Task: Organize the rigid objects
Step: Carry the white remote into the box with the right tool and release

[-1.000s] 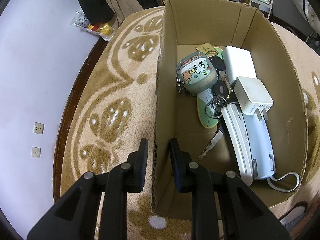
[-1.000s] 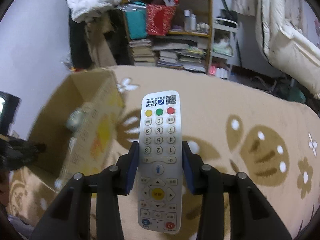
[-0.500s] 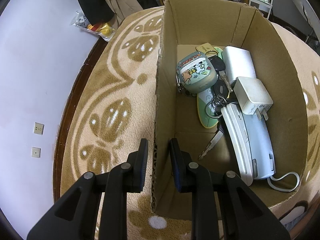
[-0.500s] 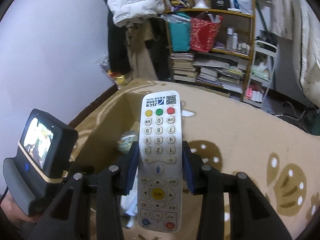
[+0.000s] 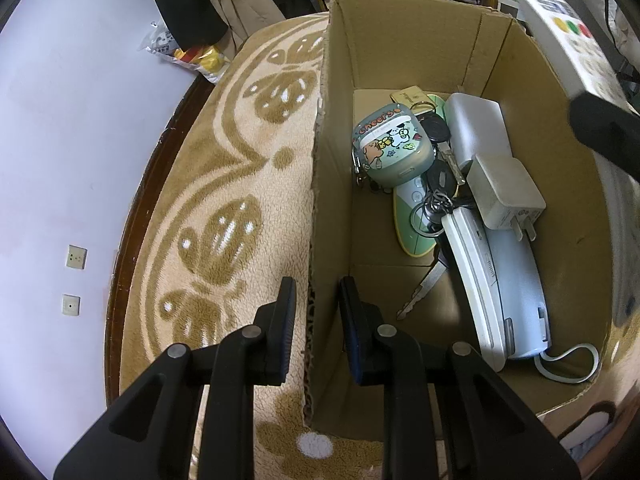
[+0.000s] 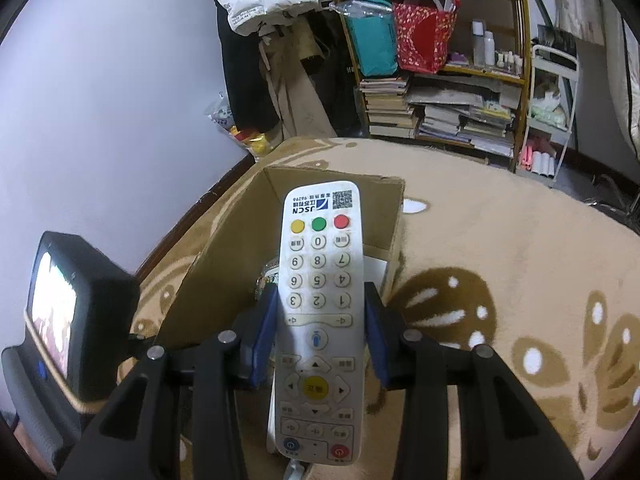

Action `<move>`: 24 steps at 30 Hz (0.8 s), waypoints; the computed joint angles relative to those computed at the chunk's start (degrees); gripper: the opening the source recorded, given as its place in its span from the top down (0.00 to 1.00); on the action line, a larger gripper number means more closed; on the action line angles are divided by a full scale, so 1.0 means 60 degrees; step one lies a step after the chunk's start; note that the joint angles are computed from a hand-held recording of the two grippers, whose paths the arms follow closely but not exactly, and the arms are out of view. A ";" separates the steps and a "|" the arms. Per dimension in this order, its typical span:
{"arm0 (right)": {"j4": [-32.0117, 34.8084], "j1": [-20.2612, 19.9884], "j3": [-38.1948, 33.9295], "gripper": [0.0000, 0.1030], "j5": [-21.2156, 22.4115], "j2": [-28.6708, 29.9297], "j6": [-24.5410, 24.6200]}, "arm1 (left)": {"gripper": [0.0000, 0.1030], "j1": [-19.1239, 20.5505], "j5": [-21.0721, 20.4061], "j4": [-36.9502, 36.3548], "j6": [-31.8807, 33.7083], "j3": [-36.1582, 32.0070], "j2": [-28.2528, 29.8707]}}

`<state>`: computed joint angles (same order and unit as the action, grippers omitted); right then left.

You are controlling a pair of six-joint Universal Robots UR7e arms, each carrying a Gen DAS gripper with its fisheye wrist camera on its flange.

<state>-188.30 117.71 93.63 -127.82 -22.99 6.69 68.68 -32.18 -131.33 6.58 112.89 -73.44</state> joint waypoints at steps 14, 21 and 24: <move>0.1534 0.0063 -0.0563 0.79 -0.0605 0.0381 0.0080 | 0.79 -0.0007 0.0065 -0.0057 0.0056 0.0034 0.0043; 0.1643 0.0208 -0.0285 0.79 -0.0444 0.0152 0.0248 | 0.79 0.0025 -0.0084 -0.0027 -0.0003 -0.0009 -0.0013; 0.1443 0.0276 -0.0154 0.78 -0.0452 0.0077 0.0151 | 0.79 0.0027 -0.0108 -0.0048 0.0041 0.0007 -0.0047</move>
